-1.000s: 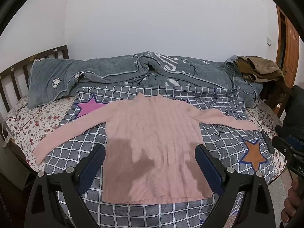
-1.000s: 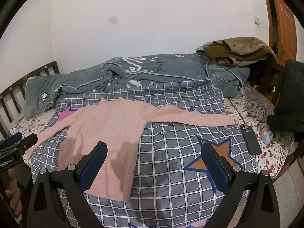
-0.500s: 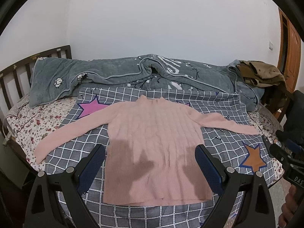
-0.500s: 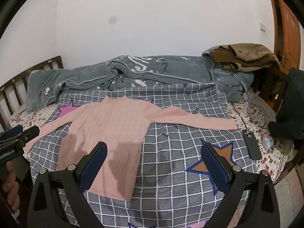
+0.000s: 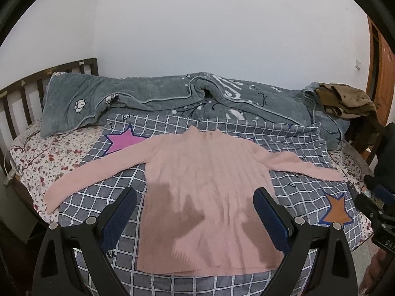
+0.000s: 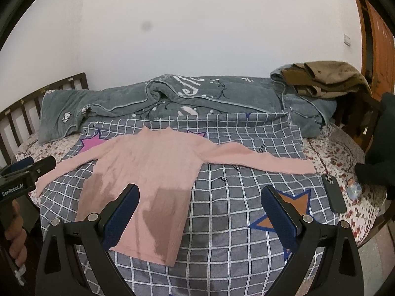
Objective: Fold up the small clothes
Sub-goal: 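Grasp the pink sweater sleeve with the left gripper and lift it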
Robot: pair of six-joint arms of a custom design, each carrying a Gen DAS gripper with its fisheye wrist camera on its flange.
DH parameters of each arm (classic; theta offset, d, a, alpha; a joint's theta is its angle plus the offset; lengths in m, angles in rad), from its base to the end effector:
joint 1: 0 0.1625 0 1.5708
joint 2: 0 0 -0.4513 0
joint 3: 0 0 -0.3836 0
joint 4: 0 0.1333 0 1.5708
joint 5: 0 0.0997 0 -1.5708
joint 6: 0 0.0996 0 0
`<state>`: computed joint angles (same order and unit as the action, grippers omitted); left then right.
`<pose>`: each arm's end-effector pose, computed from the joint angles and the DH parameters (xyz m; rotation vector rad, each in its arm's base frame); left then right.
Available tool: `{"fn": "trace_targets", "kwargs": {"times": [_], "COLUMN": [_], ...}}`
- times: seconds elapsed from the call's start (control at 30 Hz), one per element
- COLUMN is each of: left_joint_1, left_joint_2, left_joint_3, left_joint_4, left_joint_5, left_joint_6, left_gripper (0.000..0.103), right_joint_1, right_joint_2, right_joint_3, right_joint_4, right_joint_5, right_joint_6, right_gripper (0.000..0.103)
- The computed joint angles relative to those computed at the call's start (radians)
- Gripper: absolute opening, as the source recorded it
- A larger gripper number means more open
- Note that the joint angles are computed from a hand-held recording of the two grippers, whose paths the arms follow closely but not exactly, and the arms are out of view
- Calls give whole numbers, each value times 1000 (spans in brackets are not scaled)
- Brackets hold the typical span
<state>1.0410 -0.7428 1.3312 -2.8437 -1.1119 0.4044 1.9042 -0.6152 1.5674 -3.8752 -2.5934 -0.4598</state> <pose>-0.2437 -0.7672 0.2487 0.9676 2.3942 -0.9527 0.2627 -0.6110 0.1965 -0.0494 -1.8732 1.3075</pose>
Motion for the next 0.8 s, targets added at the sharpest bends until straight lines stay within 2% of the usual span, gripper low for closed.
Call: {"fn": "trace_targets", "kwargs": {"times": [0.13,0.2,0.27,0.3,0.37,0.6,0.8], "left_joint_1": [34,50,63,74,94,175,259], "left_joint_2": [32,53,74,92,117,249,390], "left_joint_3": [-64,-90,-109,-138,-198,-473,-808], "left_joint_4": [74,68,43,58,136,315,499], "left_joint_5": [-62,-75,-72,-70,-78,-30,-53], "left_joint_6": [-10,-8,3,1,-15,-82,-181], "left_gripper": [96,96,95,95,95,94,91], "right_joint_1": [-17,-26,-40,-53,-74,-123,-159], "right_joint_2": [21,33,27,16,6,55,99], "right_joint_3": [-29,-42,-37,-29,-23,-112,-216], "right_joint_4": [6,9,64,118,176,271,415], "right_joint_5": [20,28,58,85,136,222,274], "right_joint_6": [-22,-26,22,69,111,92,122], "right_gripper": [97,97,97,97,96,94,91]}}
